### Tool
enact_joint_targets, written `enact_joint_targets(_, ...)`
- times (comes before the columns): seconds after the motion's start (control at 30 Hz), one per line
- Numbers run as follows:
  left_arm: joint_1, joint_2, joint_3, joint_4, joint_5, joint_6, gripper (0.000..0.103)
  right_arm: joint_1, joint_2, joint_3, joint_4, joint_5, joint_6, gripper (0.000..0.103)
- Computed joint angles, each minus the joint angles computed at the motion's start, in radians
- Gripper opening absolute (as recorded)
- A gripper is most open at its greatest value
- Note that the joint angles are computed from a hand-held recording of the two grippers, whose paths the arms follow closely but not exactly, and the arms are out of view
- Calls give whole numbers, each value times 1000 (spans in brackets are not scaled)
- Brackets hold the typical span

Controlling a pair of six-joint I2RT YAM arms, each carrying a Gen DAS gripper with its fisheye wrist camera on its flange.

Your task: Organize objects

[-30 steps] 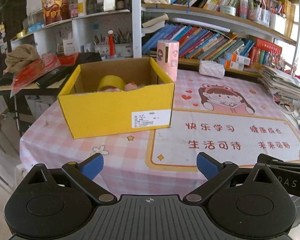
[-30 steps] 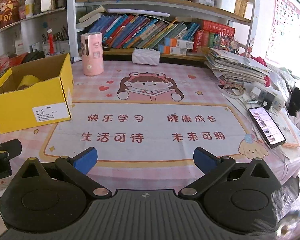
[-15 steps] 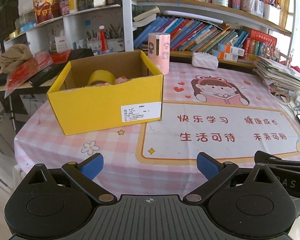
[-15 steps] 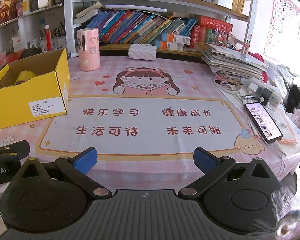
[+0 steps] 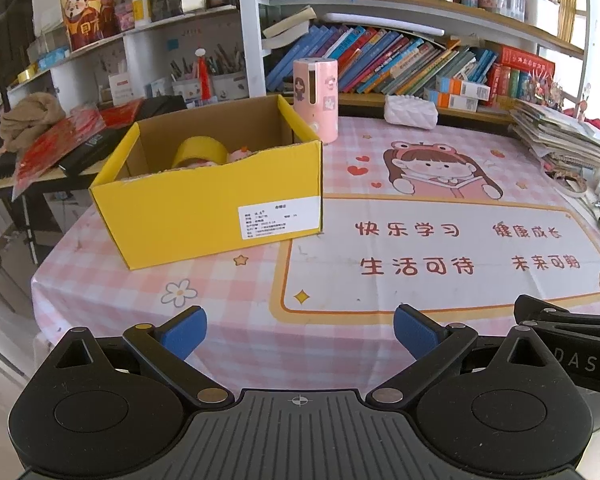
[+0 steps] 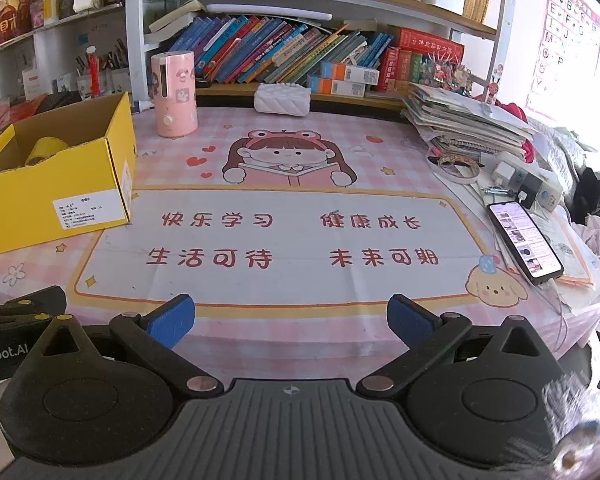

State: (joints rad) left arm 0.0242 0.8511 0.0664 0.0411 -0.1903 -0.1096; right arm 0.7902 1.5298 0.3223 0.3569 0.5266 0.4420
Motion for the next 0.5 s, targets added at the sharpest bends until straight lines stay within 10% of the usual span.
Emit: enact_joint_targets(0.5, -28, 16, -5, 4, -45, -28, 101, 8, 17, 13, -27, 11, 12, 103)
